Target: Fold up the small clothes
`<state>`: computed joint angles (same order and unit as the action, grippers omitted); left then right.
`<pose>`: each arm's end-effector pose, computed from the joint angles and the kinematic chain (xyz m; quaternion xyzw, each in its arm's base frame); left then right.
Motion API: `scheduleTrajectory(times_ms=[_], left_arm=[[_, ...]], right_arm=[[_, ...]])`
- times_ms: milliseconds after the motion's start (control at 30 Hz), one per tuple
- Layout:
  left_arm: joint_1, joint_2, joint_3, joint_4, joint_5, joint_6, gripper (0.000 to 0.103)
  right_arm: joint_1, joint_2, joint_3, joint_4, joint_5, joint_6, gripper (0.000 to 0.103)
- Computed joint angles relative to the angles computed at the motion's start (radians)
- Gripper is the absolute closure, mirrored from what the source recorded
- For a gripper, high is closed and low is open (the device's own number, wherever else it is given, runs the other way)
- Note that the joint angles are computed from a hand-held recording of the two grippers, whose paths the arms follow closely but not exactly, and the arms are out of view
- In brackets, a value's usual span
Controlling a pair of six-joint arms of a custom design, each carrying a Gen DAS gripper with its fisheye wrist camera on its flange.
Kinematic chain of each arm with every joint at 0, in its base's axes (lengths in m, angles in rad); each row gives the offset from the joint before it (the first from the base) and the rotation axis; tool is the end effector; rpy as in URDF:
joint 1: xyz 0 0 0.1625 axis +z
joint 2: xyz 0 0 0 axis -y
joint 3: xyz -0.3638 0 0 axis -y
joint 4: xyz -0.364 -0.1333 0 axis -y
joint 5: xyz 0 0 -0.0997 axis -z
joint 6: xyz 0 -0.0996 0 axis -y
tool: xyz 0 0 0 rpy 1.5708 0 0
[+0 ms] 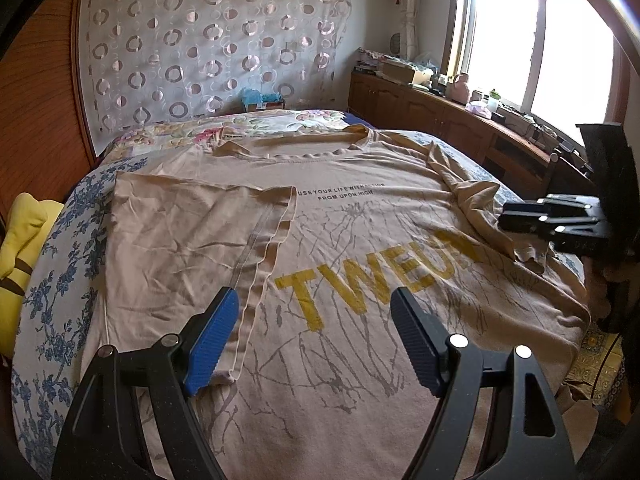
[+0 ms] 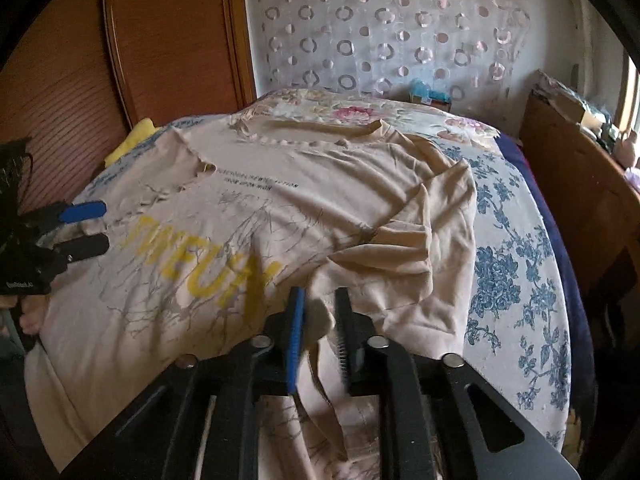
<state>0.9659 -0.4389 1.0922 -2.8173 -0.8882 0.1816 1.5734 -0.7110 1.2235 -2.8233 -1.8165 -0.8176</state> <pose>-0.2619 -0.7237 0.0875 0.2550 0.8699 -0.3365 0.2551 0.1110 -0.7314 0.2173 0.3283 -0.8662 0.2842 0.2471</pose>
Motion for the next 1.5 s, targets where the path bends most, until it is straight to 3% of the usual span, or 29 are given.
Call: scheduleTrajectory(times_ms=[33,67,333,467,600,733,867,967,1133,1200,1233,1500], left_arm=[[0.0,-0.001,0.0,0.0,0.0,0.0,0.024],[0.0,-0.001,0.0,0.001,-0.001,0.0,0.024],[0.0,-0.001,0.001,0.002,-0.001,-0.003,0.024],[-0.001,-0.002,0.002,0.003,0.0,-0.004,0.024],[0.0,-0.002,0.001,0.004,0.0,-0.003,0.024],[0.0,-0.002,0.001,0.003,0.001,-0.005,0.024],[0.0,-0.003,0.002,0.003,-0.001,-0.003,0.024],[0.0,-0.004,0.003,0.003,-0.002,-0.004,0.024],[0.0,-0.006,0.008,0.0,-0.005,-0.007,0.024],[0.001,-0.006,0.007,0.0,-0.005,-0.006,0.024],[0.001,-0.006,0.007,0.0,-0.007,-0.007,0.024],[0.001,-0.004,0.004,0.0,-0.004,-0.003,0.024]], right_arm=[[-0.002,-0.009,0.004,-0.004,0.007,0.001,0.066],[-0.005,-0.024,0.016,-0.012,0.016,0.0,0.064],[-0.02,-0.006,-0.028,-0.05,-0.003,0.016,0.064],[-0.029,0.045,-0.108,0.035,-0.028,0.057,0.064],[-0.021,0.096,-0.188,0.094,-0.048,0.043,0.064],[0.001,0.136,-0.243,0.12,-0.066,0.006,0.091],[0.027,0.172,-0.302,0.147,-0.024,-0.003,0.097],[0.052,0.227,-0.387,0.184,-0.003,-0.012,0.097],[0.081,0.327,-0.527,0.225,-0.032,-0.008,0.095],[0.087,0.347,-0.555,0.232,-0.048,-0.006,0.078],[0.08,0.339,-0.543,0.225,-0.032,-0.007,0.066],[0.047,0.153,-0.236,0.078,-0.018,-0.027,0.064]])
